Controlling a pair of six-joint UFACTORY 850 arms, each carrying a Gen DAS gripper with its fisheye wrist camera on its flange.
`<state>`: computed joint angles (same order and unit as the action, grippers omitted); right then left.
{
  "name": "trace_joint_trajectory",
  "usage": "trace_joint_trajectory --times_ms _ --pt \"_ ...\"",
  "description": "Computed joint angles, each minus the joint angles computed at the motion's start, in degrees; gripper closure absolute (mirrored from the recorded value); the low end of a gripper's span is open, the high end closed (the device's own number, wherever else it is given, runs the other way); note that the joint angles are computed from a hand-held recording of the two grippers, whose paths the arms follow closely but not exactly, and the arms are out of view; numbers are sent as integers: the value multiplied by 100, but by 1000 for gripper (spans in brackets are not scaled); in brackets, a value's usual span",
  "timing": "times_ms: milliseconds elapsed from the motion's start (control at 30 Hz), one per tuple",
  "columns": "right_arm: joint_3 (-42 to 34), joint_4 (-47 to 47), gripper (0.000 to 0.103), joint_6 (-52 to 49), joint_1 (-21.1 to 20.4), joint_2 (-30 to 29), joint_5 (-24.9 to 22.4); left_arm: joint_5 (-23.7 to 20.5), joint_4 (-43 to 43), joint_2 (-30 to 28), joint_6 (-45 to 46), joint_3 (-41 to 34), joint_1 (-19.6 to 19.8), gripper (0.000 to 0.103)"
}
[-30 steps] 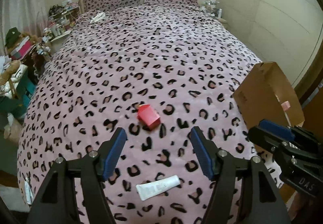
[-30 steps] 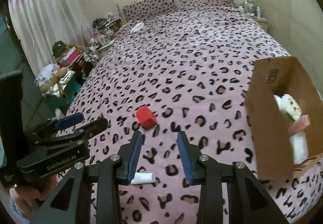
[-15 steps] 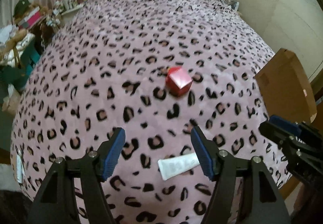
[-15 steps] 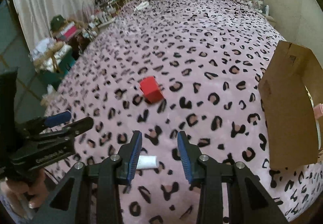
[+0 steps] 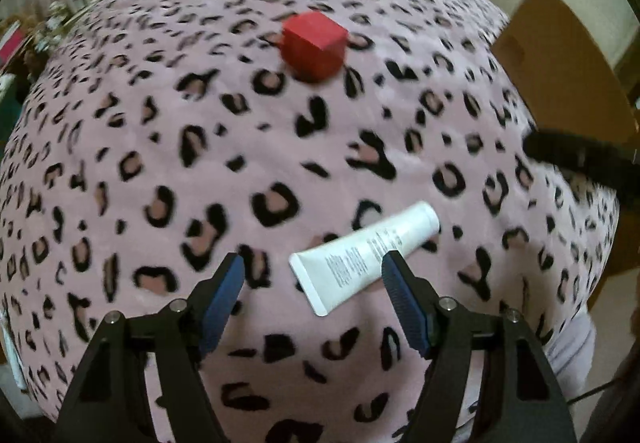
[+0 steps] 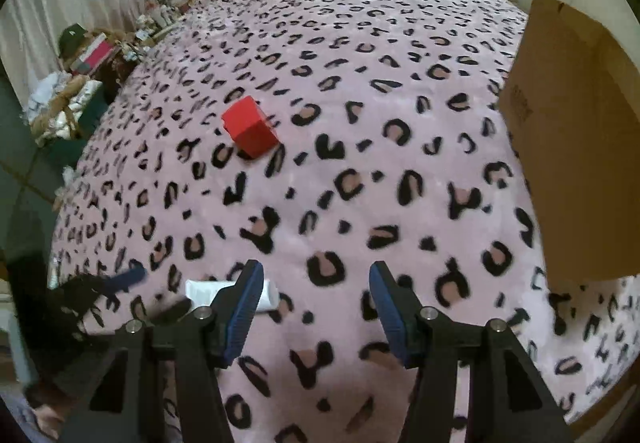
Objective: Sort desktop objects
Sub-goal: 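Grasp the white lotion tube with left tool while right tool grasps the red box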
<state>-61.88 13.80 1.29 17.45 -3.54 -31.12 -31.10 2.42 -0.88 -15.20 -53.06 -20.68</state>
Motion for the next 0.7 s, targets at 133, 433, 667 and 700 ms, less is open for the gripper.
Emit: trace_joint_trajectory --times_ms 133,433,667,700 --pt "-138 476 47 -538 -27 -168 -46 11 -164 -264 426 -79 -87 29" --pt "-957 790 47 -1520 82 -876 -49 34 -457 -786 1390 -412 -264 28" --pt "-2163 1088 47 -2495 114 -2018 -402 314 -980 -1027 1707 -479 -182 28" --pt "-2337 1032 47 -2532 141 -2189 -484 362 -1041 -1037 1737 -462 -168 28"
